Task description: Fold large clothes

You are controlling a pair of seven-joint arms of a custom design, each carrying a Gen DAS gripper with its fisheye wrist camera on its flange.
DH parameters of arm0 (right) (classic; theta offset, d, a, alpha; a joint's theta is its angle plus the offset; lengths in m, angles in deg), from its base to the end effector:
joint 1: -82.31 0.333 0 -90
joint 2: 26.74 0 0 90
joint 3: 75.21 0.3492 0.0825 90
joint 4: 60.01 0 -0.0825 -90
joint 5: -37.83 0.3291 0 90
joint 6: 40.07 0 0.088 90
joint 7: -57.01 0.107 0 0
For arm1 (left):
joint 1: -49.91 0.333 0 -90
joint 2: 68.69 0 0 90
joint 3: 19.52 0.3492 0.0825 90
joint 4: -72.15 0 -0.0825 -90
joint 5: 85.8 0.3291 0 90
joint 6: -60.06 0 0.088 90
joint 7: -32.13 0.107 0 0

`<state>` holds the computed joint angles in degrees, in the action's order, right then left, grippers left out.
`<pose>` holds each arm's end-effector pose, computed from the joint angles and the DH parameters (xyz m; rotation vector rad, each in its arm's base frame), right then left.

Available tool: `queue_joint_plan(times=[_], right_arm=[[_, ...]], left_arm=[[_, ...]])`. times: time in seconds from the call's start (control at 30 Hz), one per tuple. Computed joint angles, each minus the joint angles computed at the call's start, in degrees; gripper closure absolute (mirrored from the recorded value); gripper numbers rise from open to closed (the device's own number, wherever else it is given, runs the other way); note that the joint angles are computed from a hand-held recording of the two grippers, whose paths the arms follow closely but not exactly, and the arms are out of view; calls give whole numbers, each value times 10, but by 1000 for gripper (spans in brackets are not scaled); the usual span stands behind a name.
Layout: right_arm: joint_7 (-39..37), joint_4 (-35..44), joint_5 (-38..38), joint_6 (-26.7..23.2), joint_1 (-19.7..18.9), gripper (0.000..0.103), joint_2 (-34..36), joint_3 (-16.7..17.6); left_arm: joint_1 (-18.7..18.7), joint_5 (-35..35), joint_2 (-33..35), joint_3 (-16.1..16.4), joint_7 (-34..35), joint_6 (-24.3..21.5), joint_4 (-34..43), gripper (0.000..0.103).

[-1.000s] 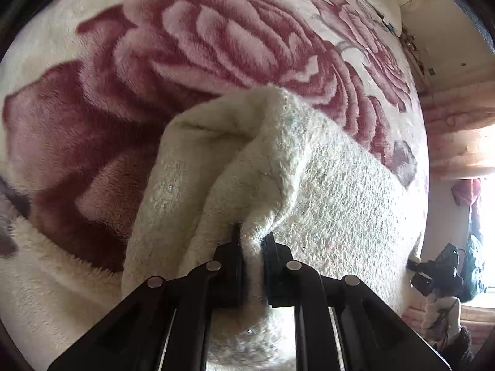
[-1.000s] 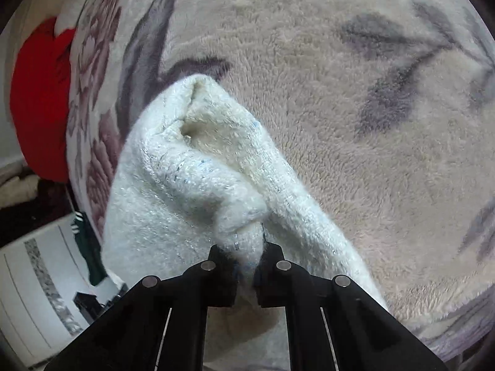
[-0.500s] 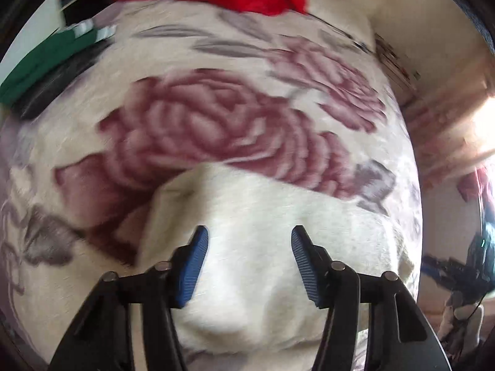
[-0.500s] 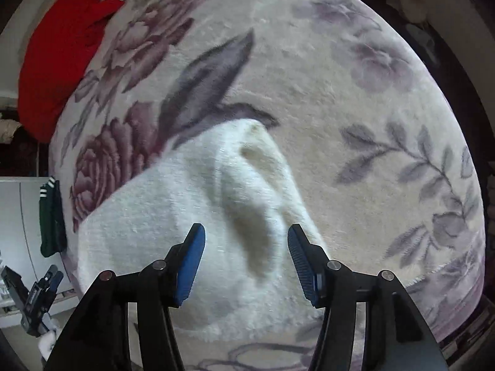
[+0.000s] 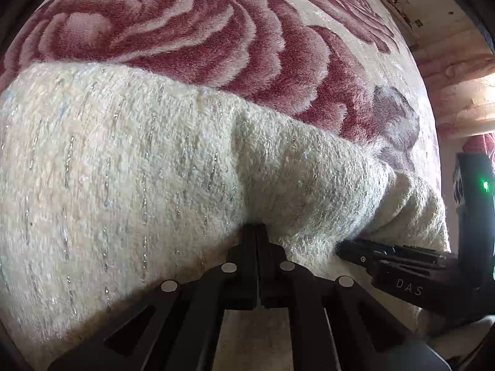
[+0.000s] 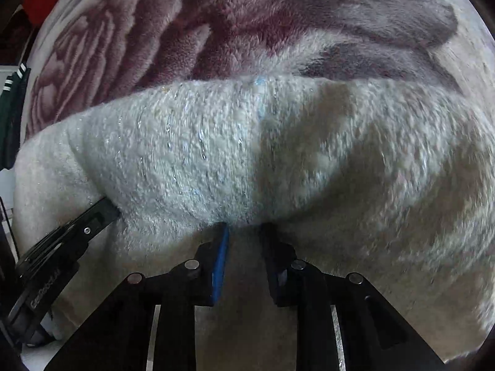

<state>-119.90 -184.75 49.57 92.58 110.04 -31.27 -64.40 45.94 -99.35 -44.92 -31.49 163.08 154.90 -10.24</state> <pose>0.3794 0.3101 0.5074 -0.7320 2.8845 0.3249 0.5966 -0.1695 0.4938 0.8682 -2.6648 0.2373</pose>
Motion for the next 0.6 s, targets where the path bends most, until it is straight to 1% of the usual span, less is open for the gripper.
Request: queue_joint_plan(times=[0.03, 0.07, 0.1, 0.13, 0.17, 0.2, 0.23, 0.27, 0.3, 0.33, 0.37, 0.4, 0.43, 0.47, 0.5, 0.53, 0.57, 0.6], right_arm=[[-16, 8, 9, -10, -1, 80, 5, -4], [-29, 16, 22, -21, -3, 78, 6, -8], [-30, 20, 33, -22, -5, 78, 2, -10], [-14, 16, 35, -14, -7, 77, -13, -10], [17, 6, 19, 5, -9, 74, -36, -3], [53, -4, -8, 22, -10, 70, -60, 9], [99, -4, -44, 17, -13, 60, -82, 26], [133, 4, -71, -3, -14, 55, -95, 42], [154, 12, -87, -27, -12, 55, -100, 53], [153, 22, -81, -54, -1, 55, -95, 57], [127, 21, -50, -66, 15, 55, -84, 52], [104, 15, -19, -60, 28, 55, -72, 47], [94, 8, 13, -45, 39, 54, -60, 45], [107, 10, 13, -37, 41, 50, -56, 48], [119, 25, 0, -48, 41, 46, -49, 49], [126, 47, -17, -66, 41, 40, -43, 49], [134, 65, -35, -75, 40, 40, -39, 50], [147, 76, -55, -71, 39, 40, -37, 51]], left_arm=[[1, -2, 4, 0, -6, -9, 12, 100], [0, -1, 10, 1, -15, -30, 33, 100], [2, 0, 12, 1, -22, -56, 58, 100], [10, -4, 13, 2, -20, -77, 82, 100], [22, -18, 7, 2, -16, -84, 92, 100], [35, -35, -9, 4, -6, -82, 83, 99], [55, -57, -27, 10, 2, -74, 73, 99], [74, -75, -41, 18, 4, -75, 68, 99], [87, -82, -49, 26, 2, -82, 65, 94], [107, -93, -53, 38, -7, -99, 69, 80], [126, -102, -55, 49, -18, -113, 71, 69], [146, -112, -50, 60, -35, -133, 79, 45], [163, -125, -49, 66, -52, -146, 79, 32], [182, -143, -43, 74, -75, -160, 83, 32], [211, -178, -29, 82, -101, -179, 89, 32], [230, -208, -23, 82, -121, -189, 81, 31], [251, -235, -11, 86, -147, -193, 74, 31], [263, -252, -7, 88, -166, -181, 58, 31]])
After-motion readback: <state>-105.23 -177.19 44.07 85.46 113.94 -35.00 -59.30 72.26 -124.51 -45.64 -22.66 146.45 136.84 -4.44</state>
